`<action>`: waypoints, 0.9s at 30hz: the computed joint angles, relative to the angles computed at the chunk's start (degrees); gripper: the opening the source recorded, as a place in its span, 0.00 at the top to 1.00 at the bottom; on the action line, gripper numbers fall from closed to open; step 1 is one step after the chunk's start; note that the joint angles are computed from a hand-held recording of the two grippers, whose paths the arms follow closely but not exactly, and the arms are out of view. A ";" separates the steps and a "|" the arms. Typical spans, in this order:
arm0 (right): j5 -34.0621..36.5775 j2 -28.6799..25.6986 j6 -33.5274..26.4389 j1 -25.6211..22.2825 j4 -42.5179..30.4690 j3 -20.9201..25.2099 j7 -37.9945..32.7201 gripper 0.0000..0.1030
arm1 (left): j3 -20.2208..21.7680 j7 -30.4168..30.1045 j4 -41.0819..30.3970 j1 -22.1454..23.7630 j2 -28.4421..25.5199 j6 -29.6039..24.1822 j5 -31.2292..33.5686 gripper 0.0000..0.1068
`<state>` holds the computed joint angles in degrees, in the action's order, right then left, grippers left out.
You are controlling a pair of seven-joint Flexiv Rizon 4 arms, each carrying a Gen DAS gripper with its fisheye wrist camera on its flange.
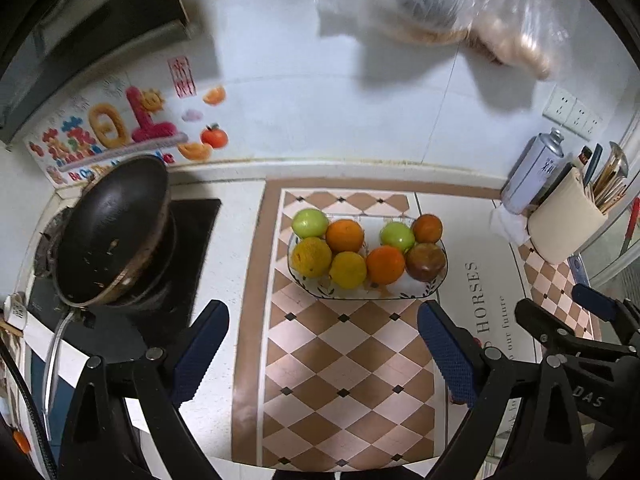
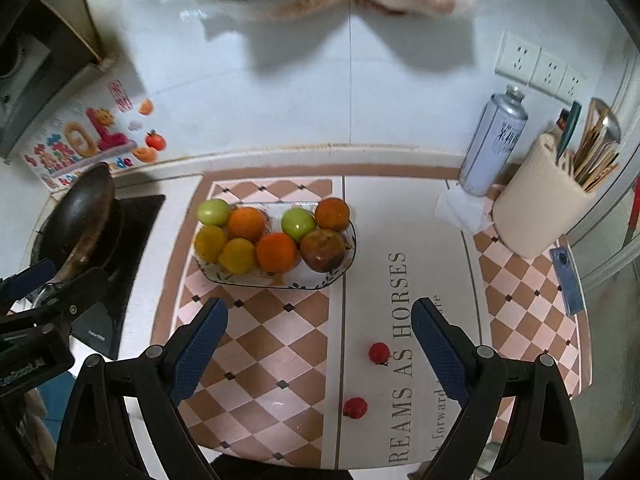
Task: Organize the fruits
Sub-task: 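Lift both open tools up away from the plate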
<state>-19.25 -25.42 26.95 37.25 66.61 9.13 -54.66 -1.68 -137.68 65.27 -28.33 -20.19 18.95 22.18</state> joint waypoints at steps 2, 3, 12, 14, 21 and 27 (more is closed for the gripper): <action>-0.76 1.55 0.61 0.34 1.24 0.10 0.46 0.08 | 0.14 -0.62 0.28 -0.73 0.99 -0.30 1.23 0.10; -0.86 2.37 1.06 0.36 1.89 0.28 0.73 0.08 | 0.13 -0.99 0.37 -1.11 1.51 -0.60 1.93 0.10; -3.40 8.02 3.44 0.65 6.78 1.77 2.66 0.08 | -1.47 -3.42 1.73 -2.66 5.14 -1.44 5.91 0.10; -4.05 8.71 3.91 0.64 7.47 1.96 3.21 0.08 | -1.87 -3.96 2.12 -2.83 5.72 -1.57 6.35 0.10; -4.60 10.33 4.63 0.34 8.47 2.67 4.24 0.08 | -3.03 -5.06 3.51 -2.73 7.05 -1.48 6.86 0.10; -4.29 10.44 5.01 0.27 8.60 3.01 4.64 0.06 | -3.59 -5.31 3.88 -2.67 7.33 -1.76 6.86 0.10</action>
